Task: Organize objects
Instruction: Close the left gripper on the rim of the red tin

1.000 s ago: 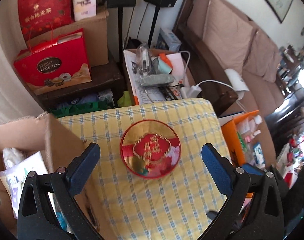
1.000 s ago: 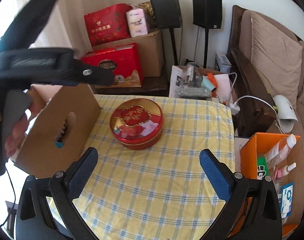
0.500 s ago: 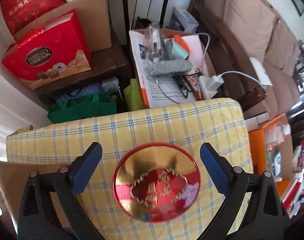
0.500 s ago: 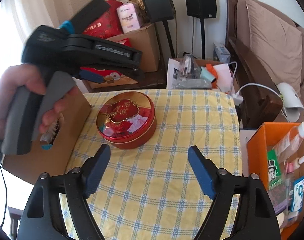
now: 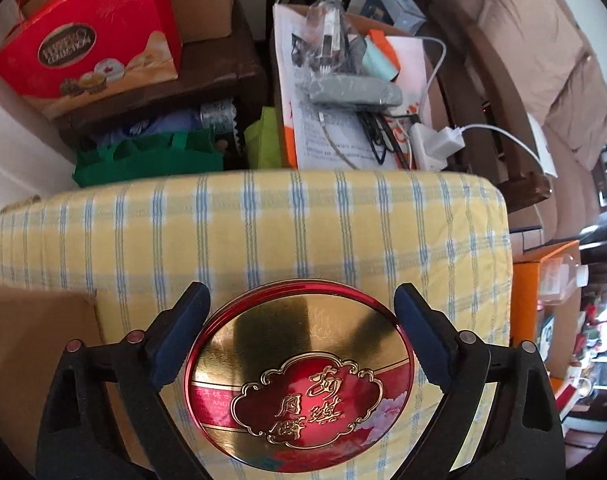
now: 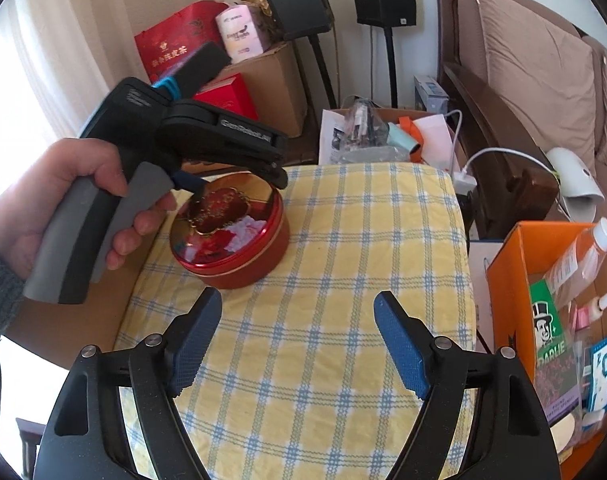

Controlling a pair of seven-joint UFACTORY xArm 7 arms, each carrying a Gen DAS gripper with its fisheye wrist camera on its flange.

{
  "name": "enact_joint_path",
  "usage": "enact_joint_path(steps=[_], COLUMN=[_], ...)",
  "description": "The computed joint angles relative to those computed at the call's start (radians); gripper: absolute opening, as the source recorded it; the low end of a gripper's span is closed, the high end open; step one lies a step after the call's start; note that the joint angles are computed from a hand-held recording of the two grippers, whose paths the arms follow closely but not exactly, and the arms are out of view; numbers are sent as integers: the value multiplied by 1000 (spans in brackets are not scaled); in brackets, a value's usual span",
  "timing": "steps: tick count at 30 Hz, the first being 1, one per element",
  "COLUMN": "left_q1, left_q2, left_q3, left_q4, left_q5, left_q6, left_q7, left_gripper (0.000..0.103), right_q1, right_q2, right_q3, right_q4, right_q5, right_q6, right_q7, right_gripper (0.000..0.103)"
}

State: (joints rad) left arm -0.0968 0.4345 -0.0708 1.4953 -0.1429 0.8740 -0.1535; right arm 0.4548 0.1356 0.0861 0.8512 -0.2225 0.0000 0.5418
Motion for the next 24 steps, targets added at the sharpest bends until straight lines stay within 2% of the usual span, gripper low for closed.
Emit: enact_joint_path(steps=[5,12,16,21,22,24], left_q1=[-12,-32,-31,-34,-38,-48], left_q2=[-62,-188,-270,-353,-365,-392], left_q3=[-14,-42,-58,-55,-53,-48], left_q4=[-85,-256,-362,-479,-499,-538], left_q5=[-21,-96,-205,-387,-414,-465], left_q6=[2,-51,-81,-102,-107,-132], left_q7=[-9,37,125,261,286,336], left_gripper=[92,91,91,91,91,91], right_q1=[-18,-44,-39,18,8,-64], right_q2=[-21,-88,-131,-188,-197,-214], right_q3=[24,89,109,96,108,175], right_q4=[-38,-134,-198,-287,-301,-324], right_q5=[29,120,157,312,304,247], right_q6=[0,-24,-40,-79,-84,-92], right_q7=[-19,-79,-97,-202,-192,-134], right_gripper=[81,81,81,81,81,81])
